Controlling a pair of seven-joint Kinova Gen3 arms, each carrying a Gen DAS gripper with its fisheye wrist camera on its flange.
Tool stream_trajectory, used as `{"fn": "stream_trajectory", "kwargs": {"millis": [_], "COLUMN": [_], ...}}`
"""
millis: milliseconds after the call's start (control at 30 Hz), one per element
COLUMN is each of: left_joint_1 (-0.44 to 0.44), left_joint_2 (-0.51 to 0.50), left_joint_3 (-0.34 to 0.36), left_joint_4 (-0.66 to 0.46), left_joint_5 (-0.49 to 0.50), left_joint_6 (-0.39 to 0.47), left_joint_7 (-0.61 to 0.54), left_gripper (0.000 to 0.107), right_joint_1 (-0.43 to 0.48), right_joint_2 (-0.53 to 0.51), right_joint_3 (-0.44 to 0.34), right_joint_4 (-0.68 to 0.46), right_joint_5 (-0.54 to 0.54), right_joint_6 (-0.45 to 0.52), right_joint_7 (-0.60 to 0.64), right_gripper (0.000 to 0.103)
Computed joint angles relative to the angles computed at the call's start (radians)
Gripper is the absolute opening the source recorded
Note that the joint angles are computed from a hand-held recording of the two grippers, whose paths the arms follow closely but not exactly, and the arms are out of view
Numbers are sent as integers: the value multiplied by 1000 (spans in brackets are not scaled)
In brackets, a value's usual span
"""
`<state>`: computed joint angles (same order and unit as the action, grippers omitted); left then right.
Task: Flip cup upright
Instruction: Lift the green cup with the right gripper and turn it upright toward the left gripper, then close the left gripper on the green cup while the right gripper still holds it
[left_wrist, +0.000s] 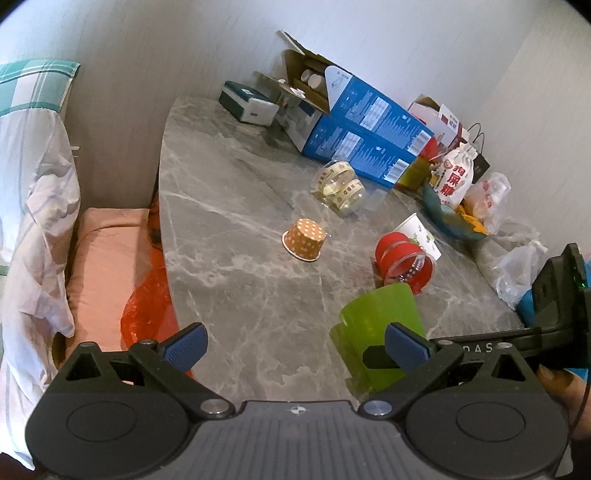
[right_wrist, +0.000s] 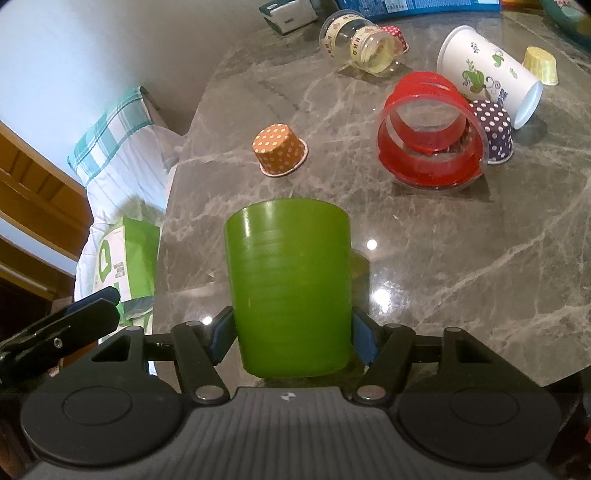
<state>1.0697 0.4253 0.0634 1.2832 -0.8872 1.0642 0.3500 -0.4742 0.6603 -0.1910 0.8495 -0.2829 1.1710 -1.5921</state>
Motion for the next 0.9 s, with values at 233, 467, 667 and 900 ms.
{"fn": "stream_trajectory", "kwargs": {"millis": [233, 467, 667, 900], "left_joint_1": [-28, -63, -143, -190], "left_joint_2": [23, 17, 27, 100], "left_joint_3": [0, -24, -21, -21], "left_joint_4": [-46, -34, -46, -184], "left_joint_5": [43, 105, 240, 443], "left_joint_6": [-19, -151, -300, -250], "left_joint_7": [-66, -38, -47, -130], "left_gripper": [103, 102, 102, 98], "right_joint_1": [-1, -20, -7, 17], "right_joint_2": [-1, -2, -14, -24], "right_joint_3": [-3, 3, -8, -23], "right_joint_4": [0, -7, 22, 52], "right_joint_5": [2, 30, 16, -14], "right_joint_6": [3, 9, -13, -35], "right_joint_7": [28, 70, 111, 163], "right_gripper": [68, 71, 77, 79]}}
